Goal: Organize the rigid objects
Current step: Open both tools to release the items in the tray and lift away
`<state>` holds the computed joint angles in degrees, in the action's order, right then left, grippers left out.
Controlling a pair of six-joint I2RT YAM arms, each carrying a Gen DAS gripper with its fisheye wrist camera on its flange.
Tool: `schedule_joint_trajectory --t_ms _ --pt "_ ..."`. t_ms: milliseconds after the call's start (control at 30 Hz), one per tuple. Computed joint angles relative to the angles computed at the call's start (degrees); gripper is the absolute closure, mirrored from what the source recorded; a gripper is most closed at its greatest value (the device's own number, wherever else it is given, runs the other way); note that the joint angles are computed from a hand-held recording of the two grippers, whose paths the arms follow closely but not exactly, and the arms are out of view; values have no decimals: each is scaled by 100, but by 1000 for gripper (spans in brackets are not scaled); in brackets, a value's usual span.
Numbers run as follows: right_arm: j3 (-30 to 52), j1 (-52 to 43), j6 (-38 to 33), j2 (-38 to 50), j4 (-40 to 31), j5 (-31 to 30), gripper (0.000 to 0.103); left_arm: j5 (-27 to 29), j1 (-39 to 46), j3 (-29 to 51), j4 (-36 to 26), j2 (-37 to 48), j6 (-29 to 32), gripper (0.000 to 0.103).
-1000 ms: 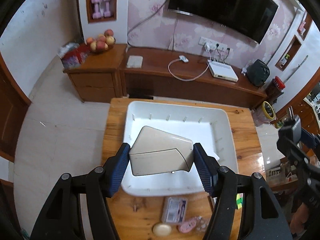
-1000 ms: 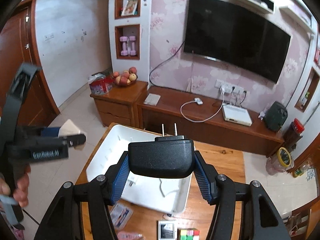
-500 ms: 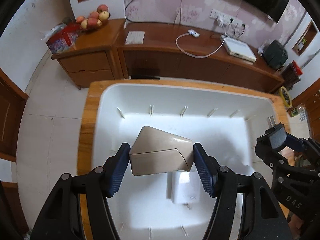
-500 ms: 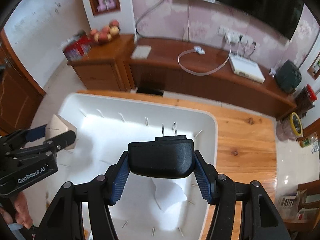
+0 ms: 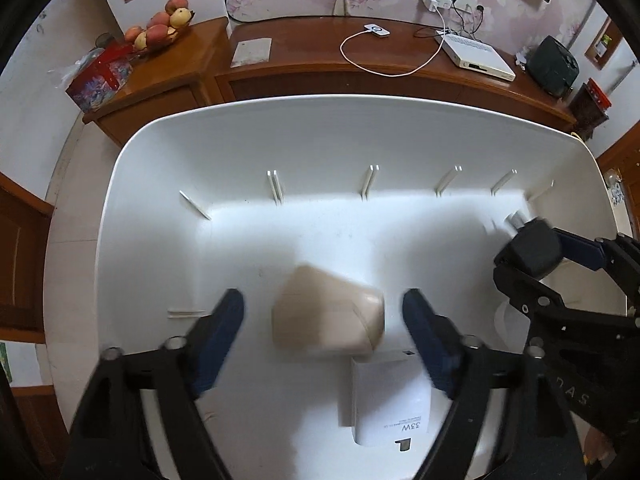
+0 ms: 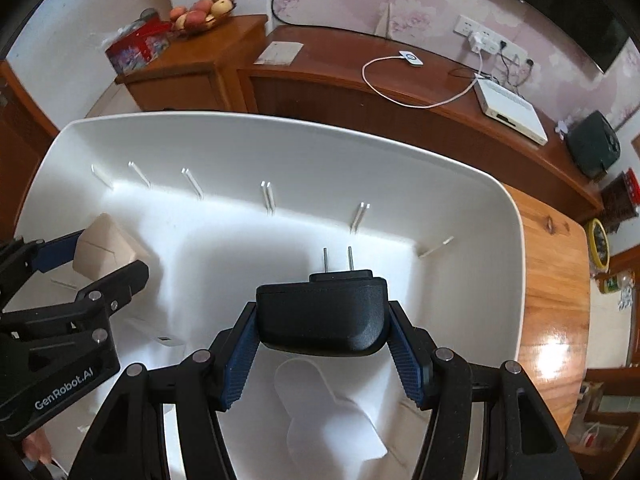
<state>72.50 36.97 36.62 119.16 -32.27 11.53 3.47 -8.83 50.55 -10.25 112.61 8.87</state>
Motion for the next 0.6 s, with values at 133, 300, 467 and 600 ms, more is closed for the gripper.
schedule_joint_trajectory --t_ms 133,300,467,600 --pt "-187 -28 50 -152 213 -69 40 73 30 10 -198 -81 -15 17" --pt "-328 -26 143 -389 308 -34 34 66 12 -261 -188 -448 128 17" --pt "-503 16 254 -727 306 59 31 240 84 -541 -297 -975 273 17" --pt "-571 104 380 -1040 139 187 31 359 171 -671 -521 -1337 373 17"
